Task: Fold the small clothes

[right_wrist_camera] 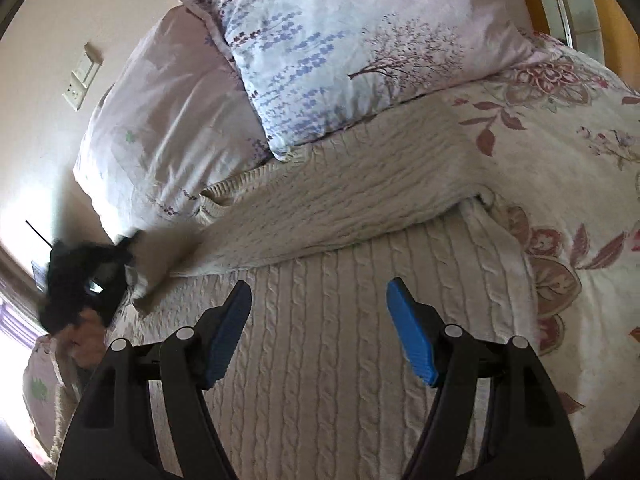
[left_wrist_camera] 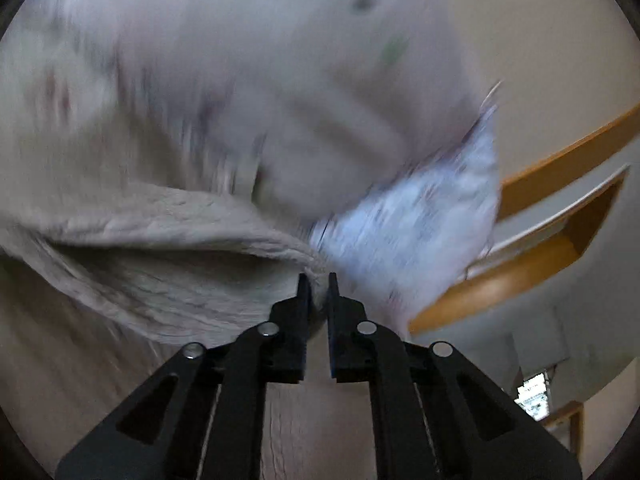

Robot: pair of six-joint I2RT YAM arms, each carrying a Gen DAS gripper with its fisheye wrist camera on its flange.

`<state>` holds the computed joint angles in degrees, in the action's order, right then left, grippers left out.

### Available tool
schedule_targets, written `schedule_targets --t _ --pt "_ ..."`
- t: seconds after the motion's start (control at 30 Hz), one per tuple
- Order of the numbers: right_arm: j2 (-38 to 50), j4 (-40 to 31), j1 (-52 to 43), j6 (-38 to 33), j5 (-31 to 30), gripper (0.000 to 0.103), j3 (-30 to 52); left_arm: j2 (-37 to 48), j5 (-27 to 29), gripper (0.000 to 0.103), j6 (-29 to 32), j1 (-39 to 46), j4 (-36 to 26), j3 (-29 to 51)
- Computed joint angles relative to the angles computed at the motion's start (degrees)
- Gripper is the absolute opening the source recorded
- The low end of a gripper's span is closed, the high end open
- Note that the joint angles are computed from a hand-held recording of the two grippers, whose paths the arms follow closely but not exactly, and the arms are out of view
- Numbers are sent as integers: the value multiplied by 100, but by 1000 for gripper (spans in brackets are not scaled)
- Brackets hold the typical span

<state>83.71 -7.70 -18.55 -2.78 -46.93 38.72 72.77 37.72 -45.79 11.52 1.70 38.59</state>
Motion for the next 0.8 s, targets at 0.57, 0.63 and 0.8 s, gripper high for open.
schedule_targets --t 0.57,0.63,0.8 --pt "197 -175 -252 -408 -277 72 153 -30 -688 9 -701 825 -477 130" --pt "172 -200 -314 -445 -319 72 188 11 -1091 8 -518 394 -525 405" --pt "204 -161 -615 -408 -453 72 295 384 -1984 8 252 -1297 -479 1224"
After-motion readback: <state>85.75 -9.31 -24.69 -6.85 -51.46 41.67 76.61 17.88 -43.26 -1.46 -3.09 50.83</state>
